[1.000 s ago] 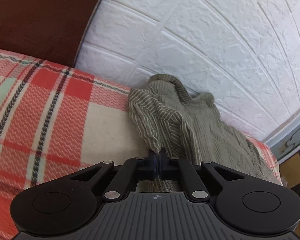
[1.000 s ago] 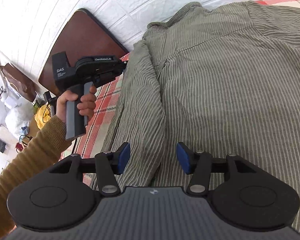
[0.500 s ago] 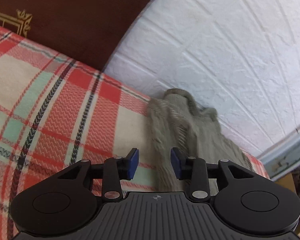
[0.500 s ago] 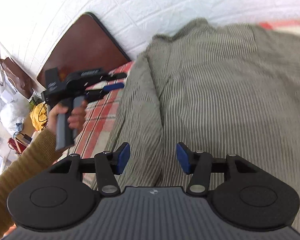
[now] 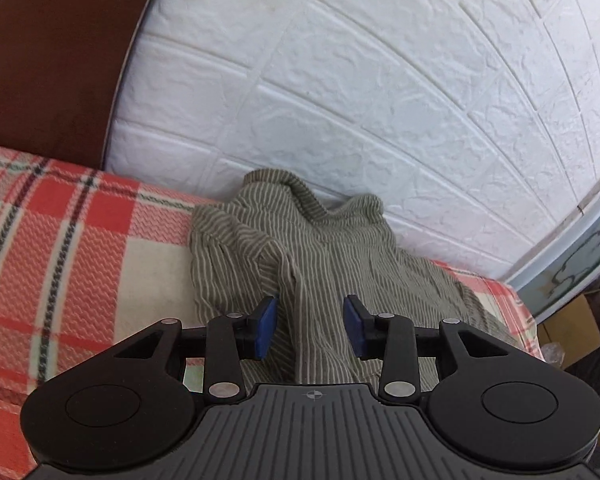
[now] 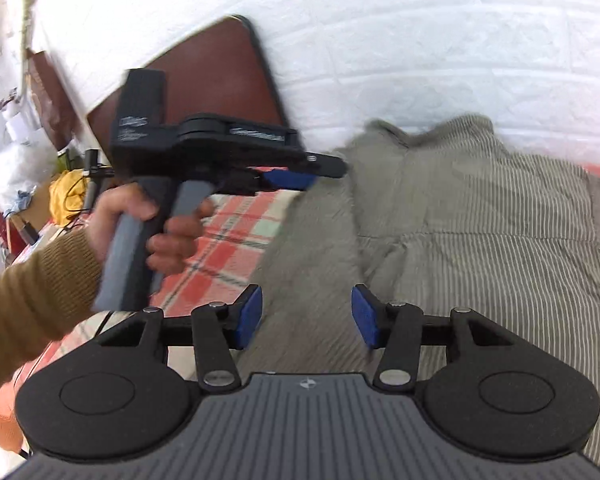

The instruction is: Fold clothes

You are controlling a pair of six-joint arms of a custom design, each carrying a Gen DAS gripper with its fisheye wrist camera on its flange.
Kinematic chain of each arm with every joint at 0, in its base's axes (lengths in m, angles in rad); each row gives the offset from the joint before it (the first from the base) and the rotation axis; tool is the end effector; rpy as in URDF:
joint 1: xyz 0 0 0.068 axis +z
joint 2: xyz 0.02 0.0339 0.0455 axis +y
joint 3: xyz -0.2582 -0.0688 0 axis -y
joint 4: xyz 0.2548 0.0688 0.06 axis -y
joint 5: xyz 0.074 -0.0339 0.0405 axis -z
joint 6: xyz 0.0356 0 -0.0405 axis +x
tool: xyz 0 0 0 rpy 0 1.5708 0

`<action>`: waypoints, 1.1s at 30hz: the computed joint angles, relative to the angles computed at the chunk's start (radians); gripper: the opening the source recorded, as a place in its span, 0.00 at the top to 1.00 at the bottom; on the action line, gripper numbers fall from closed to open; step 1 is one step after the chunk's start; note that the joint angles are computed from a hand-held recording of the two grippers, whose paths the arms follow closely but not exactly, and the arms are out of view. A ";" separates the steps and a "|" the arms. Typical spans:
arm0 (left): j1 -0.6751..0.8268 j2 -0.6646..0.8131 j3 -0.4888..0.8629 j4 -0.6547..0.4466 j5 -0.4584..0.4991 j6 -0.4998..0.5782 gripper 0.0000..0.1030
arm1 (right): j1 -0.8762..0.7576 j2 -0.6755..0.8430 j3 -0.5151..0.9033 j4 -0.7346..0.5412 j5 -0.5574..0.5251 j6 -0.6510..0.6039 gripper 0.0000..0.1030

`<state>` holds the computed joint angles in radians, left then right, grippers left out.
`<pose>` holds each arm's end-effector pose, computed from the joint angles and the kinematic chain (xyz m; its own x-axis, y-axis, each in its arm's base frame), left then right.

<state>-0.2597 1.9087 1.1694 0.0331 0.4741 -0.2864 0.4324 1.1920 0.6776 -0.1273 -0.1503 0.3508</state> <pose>0.3966 -0.1222 0.1612 -0.7610 -0.0579 -0.6461 0.3640 0.7864 -0.4991 0.2369 0.1152 0.2149 -0.6902 0.0557 -0.7215 -0.3046 0.8820 0.3595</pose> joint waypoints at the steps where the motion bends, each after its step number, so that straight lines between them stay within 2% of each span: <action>1: -0.004 0.005 -0.007 0.016 -0.013 0.006 0.51 | -0.027 0.032 0.005 0.018 -0.036 0.002 0.46; 2: -0.010 0.012 -0.005 0.019 -0.045 0.019 0.73 | -0.051 0.064 0.011 0.038 -0.072 0.006 0.46; 3: -0.011 0.025 0.007 0.008 -0.072 0.027 0.90 | -0.071 0.096 0.016 0.058 -0.104 0.016 0.48; 6: 0.015 0.076 0.039 -0.004 -0.074 0.013 0.92 | -0.130 0.200 0.048 0.099 -0.243 0.038 0.98; 8: 0.030 0.099 0.048 0.005 -0.068 0.010 0.93 | -0.144 0.239 0.051 0.139 -0.277 0.061 0.98; 12: 0.035 0.113 0.067 -0.004 -0.058 0.021 0.90 | -0.132 0.265 0.050 0.149 -0.239 0.037 0.96; 13: 0.036 0.107 0.068 -0.013 -0.060 0.024 0.87 | -0.130 0.253 0.038 0.154 -0.231 0.041 0.91; 14: 0.037 0.093 0.062 -0.019 -0.063 0.030 0.63 | -0.128 0.237 0.028 0.152 -0.219 0.048 0.87; 15: 0.042 0.069 0.042 -0.015 -0.062 0.036 0.54 | -0.127 0.211 0.019 0.143 -0.197 0.058 0.73; 16: 0.051 0.035 0.006 -0.002 -0.063 0.041 0.50 | -0.126 0.179 0.006 0.138 -0.180 0.066 0.65; 17: 0.060 0.000 -0.029 0.009 -0.063 0.046 0.48 | -0.125 0.143 -0.014 0.139 -0.174 0.072 0.64; 24: 0.117 -0.178 -0.253 -0.016 0.034 0.074 0.45 | -0.079 -0.058 -0.111 0.121 -0.181 0.135 0.64; 27: 0.123 -0.189 -0.319 0.035 0.063 0.029 0.45 | -0.012 -0.083 -0.118 0.094 -0.159 0.134 0.64; 30: 0.128 -0.186 -0.336 0.075 0.107 -0.037 0.44 | 0.048 -0.109 -0.115 0.049 -0.114 0.114 0.64; 33: 0.107 -0.170 -0.323 0.087 0.106 -0.067 0.44 | 0.084 -0.126 -0.112 0.018 -0.078 0.099 0.62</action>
<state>-0.1524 1.7388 0.8467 0.1201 0.5801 -0.3536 0.5165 1.0656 0.5652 -0.1097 -0.2284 0.4501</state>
